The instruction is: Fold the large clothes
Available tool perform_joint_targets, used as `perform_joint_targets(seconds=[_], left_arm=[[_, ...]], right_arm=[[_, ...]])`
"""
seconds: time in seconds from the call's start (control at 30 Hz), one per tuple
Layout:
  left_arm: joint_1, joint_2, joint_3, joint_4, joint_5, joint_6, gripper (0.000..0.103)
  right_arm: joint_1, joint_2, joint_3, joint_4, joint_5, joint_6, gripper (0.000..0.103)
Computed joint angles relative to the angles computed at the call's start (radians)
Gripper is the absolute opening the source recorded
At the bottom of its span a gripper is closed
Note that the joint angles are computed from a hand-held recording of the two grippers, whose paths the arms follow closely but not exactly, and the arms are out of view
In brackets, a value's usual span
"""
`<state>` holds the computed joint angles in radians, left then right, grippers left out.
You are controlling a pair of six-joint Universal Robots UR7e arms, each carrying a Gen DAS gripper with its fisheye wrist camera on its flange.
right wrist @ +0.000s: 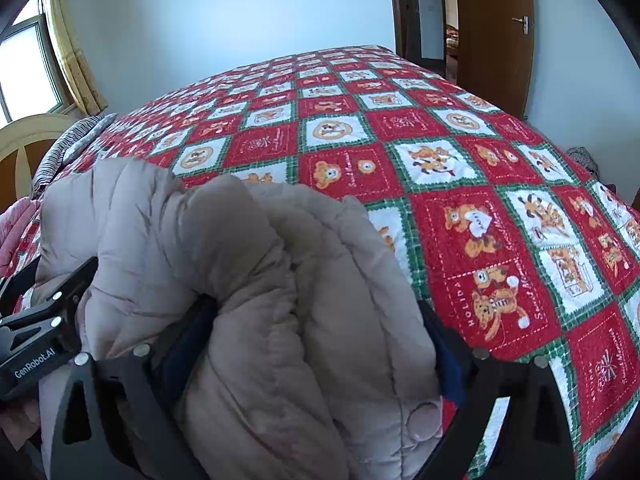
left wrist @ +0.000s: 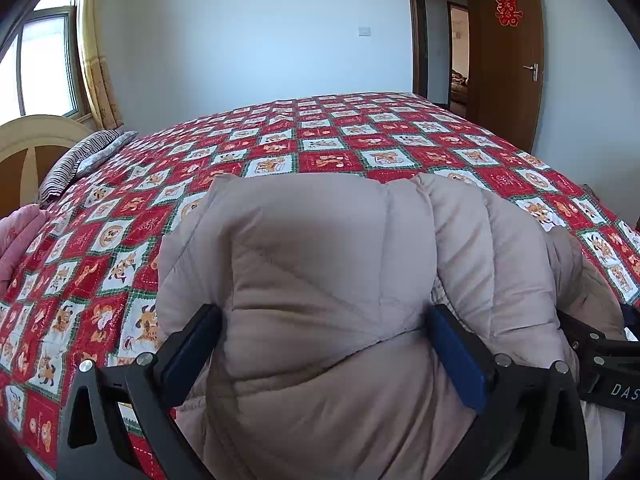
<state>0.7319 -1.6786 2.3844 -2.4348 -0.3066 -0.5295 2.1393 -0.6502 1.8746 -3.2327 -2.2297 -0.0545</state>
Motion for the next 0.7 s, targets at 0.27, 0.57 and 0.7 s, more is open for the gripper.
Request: perform_joint_targets(seconds=[0.27, 0.57, 0.7], left_arm=[[0.013, 0.014, -0.001, -0.012, -0.007, 0.001, 0.102], [0.027, 0.030, -0.014, 0.013, -0.007, -0.018, 0.102], [0.031, 0.035, -0.019, 0.029, -0.007, -0.027, 0.102]], right_arm=[[-0.016, 0.002, -0.003, 0.025, 0.017, 0.015, 0.097], [-0.023, 0.006, -0.013, 0.061, 0.017, 0.037, 0.100], [-0.030, 0.002, -0.016, 0.084, 0.028, 0.049, 0.100]])
